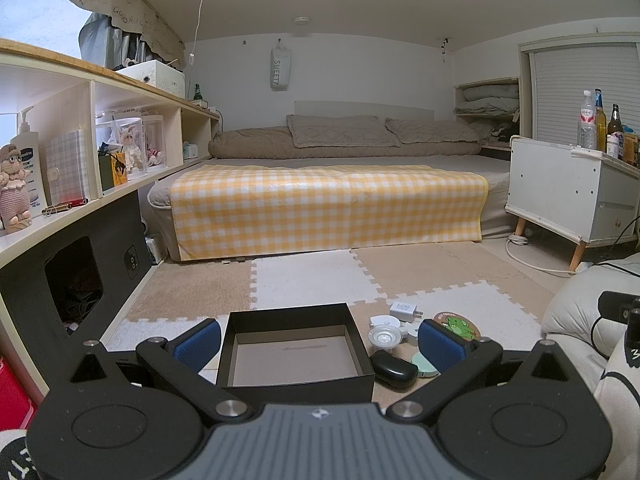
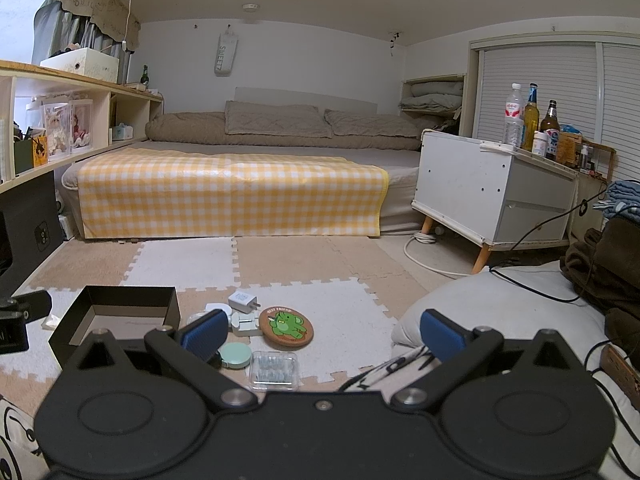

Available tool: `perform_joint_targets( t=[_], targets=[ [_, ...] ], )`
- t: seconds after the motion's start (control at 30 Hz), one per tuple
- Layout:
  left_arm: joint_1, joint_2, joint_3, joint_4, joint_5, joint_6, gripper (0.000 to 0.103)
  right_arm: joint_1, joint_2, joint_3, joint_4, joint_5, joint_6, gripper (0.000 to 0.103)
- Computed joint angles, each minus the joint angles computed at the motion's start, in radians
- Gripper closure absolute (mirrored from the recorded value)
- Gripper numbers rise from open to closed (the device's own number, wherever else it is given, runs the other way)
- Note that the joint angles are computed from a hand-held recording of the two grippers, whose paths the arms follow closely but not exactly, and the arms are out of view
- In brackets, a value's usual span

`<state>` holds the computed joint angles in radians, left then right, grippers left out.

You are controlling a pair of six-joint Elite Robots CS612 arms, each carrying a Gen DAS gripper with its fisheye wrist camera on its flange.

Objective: Organize rigid objects
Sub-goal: 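Lower both grippers toward the black box and the cork coaster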

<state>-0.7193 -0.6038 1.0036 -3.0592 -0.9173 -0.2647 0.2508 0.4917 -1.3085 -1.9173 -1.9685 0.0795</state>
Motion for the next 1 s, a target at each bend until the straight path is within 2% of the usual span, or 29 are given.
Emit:
perform_joint_targets(
  t=[0.37,0.6,0.73,0.87,1.0],
  targets=[
    [-0.004,0.008,-0.015,-0.016,0.008,0.005,0.000,0.001,0.004,-0.006,-0.027,-0.004,0.003,0.000],
    [-0.001,0.030,-0.068,-0.039,0.026,0.037,0.000,-0.004,-0.017,0.012,-0.028,0.036,0.027,0.000],
    [0.010,0.051,-0.127,-0.010,0.028,0.048,0.000,-0.010,-0.038,0.059,-0.101,0.052,-0.004,0.000],
    [0.023,0.098,-0.230,-0.014,0.063,0.084,0.000,-0.018,-0.078,0.138,-0.202,0.072,-0.022,0.000],
    [0.041,0.157,-0.369,0.066,0.108,0.074,0.000,-0.028,-0.125,0.235,-0.295,0.093,-0.051,0.000]
  ],
)
